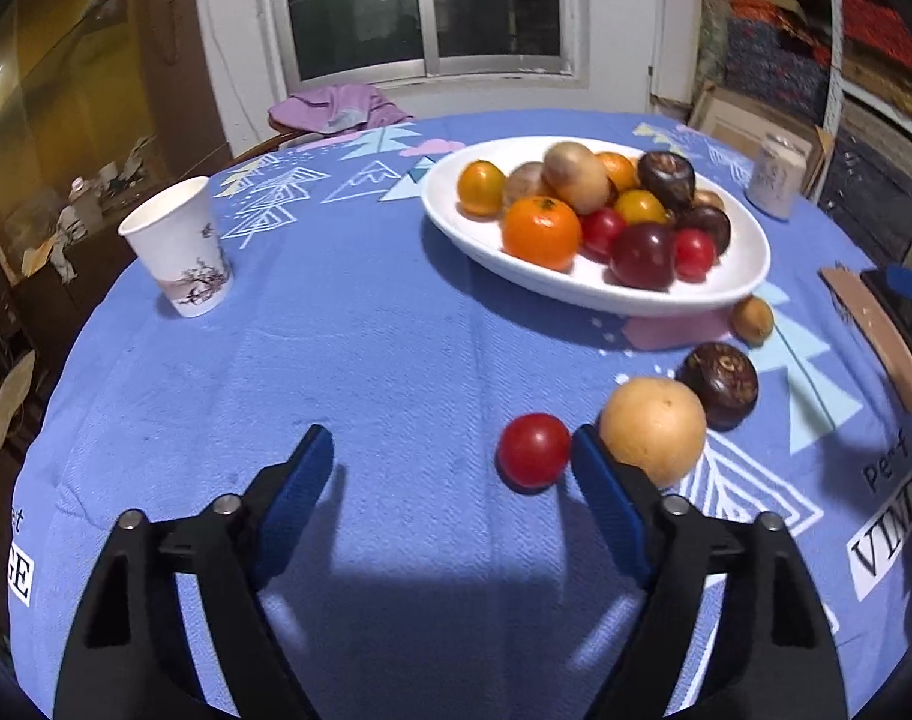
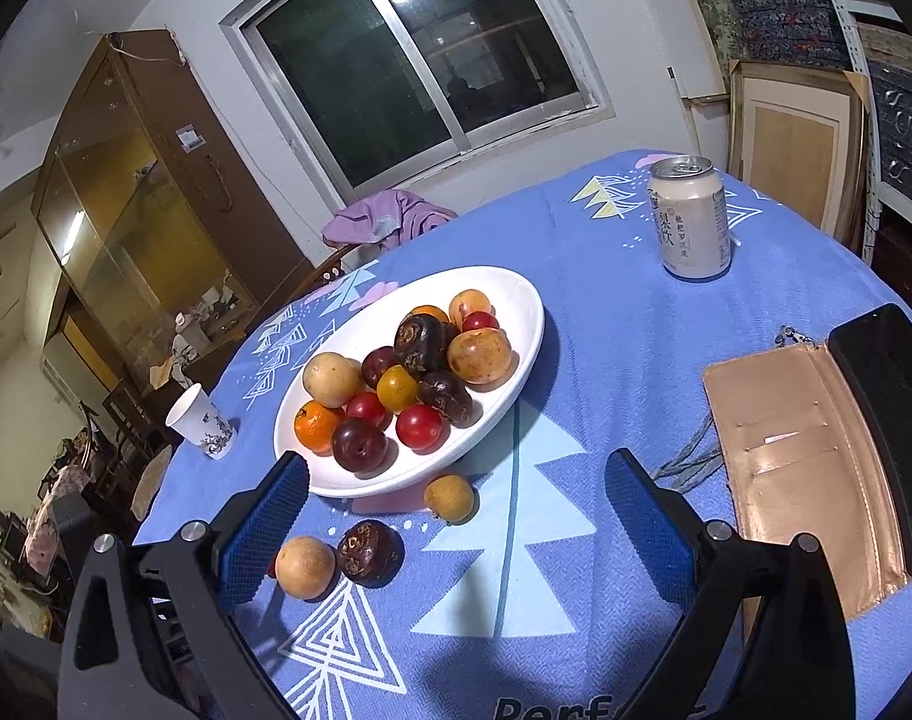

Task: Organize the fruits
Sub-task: 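Return the left tool to the pile and grasp a red tomato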

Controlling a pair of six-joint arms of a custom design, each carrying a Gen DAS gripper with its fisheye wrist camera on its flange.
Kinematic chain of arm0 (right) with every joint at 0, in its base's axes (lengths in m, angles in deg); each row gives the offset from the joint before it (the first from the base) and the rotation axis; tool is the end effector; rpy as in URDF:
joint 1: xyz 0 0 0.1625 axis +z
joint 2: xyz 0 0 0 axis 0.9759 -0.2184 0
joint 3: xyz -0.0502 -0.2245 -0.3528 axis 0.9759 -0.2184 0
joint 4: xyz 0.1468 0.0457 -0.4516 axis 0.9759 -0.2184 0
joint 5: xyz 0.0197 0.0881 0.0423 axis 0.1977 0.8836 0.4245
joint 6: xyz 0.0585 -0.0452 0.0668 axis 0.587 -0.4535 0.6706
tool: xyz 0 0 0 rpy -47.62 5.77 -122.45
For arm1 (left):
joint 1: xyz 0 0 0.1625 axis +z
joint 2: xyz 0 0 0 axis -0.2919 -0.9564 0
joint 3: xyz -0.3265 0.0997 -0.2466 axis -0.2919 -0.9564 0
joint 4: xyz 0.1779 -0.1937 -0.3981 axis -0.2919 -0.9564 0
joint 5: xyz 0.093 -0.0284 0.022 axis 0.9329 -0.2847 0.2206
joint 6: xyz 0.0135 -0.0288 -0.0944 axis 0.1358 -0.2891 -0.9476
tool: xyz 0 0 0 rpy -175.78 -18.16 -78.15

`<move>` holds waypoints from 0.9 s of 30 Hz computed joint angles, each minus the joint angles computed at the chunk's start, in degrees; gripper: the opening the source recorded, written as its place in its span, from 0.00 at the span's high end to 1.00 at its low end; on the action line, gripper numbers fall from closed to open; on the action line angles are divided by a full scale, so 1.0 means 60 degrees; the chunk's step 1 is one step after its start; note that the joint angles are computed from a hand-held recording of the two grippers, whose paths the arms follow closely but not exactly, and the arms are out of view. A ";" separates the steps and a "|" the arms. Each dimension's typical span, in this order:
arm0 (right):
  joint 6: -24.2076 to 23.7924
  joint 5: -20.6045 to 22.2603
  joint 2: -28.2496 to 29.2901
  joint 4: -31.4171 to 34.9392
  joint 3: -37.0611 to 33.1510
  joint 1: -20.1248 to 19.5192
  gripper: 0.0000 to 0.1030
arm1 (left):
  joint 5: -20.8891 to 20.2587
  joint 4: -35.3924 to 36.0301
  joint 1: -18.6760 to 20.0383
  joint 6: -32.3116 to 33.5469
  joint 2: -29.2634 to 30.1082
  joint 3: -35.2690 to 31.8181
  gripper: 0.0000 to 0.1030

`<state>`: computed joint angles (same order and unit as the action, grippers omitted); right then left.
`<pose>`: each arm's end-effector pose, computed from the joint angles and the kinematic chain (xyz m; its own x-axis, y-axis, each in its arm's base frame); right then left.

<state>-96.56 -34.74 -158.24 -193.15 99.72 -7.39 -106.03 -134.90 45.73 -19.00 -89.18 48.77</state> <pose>-0.0002 -0.4283 0.2787 -0.9327 -0.1499 0.3282 -0.3388 0.6766 -0.6538 -0.2600 -0.3934 -0.0268 -0.6478 0.0079 -0.7618 0.5292 0.7240 -0.4425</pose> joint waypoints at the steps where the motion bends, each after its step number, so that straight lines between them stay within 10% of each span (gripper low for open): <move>1: -0.0001 -0.0023 0.0013 0.0002 -0.0006 0.0012 0.03 | -0.0021 -0.0101 0.0026 0.0089 0.0015 -0.0001 0.27; 27: -0.0128 -0.0605 0.0387 -0.0129 -0.0070 0.0255 0.03 | -0.0289 0.0364 0.0112 0.0270 0.0398 -0.0434 0.34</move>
